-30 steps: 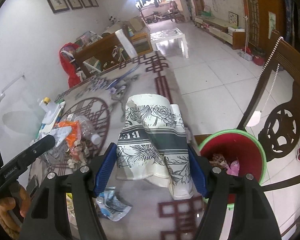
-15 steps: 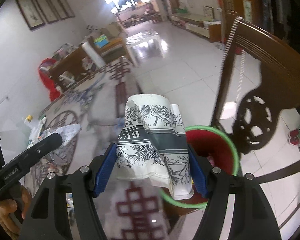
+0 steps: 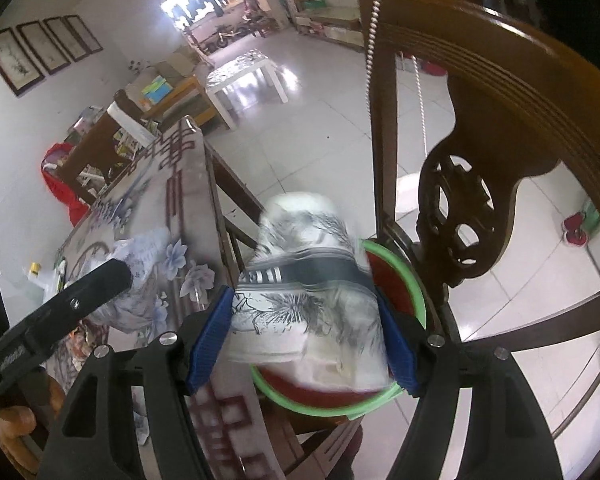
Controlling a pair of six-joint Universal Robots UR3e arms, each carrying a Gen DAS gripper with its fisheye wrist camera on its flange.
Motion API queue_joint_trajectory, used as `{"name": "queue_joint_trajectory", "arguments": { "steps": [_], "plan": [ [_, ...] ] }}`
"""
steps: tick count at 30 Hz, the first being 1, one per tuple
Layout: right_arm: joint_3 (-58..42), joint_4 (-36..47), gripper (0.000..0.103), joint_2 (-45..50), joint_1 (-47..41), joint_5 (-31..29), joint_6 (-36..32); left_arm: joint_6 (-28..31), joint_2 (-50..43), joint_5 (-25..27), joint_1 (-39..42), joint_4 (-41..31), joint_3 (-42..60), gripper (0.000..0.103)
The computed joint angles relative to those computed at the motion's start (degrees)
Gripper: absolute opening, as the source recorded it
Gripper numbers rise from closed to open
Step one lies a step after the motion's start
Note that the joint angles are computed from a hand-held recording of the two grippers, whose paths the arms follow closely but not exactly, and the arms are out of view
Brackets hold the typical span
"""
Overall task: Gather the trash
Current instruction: 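Open both tools over the red bucket to drop the paper and cup, then move the left tool back to the table and grasp an orange snack bag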
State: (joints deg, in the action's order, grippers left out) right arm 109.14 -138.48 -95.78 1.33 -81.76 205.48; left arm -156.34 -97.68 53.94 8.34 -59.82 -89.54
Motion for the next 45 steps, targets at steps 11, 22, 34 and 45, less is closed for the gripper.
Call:
{"name": "queue_joint_trajectory", "arguments": {
  "steps": [11,22,34,45],
  "plan": [
    [-0.7,-0.8,0.068,0.8,-0.6,0.7,0.7,-0.9,1.8,0.3,2.9,0.4,-1.2,0.074],
    [-6.2,1.2,0.068,5.0,6.2,-1.7,2.1,5.4,14.1,0.5,20.3,-3.2,-11.3,0.076],
    [-20.5,3.6,0.069,17.2,19.3,-5.9,7.0,5.9,7.9,2.6,44.4,-1.2,-8.5,0.078],
    [-36.8,12.7,0.069,27.2,31.6,-15.1,17.8,-0.3,-16.3,3.8,44.2,-2.2,14.1,0.078]
  ]
}}
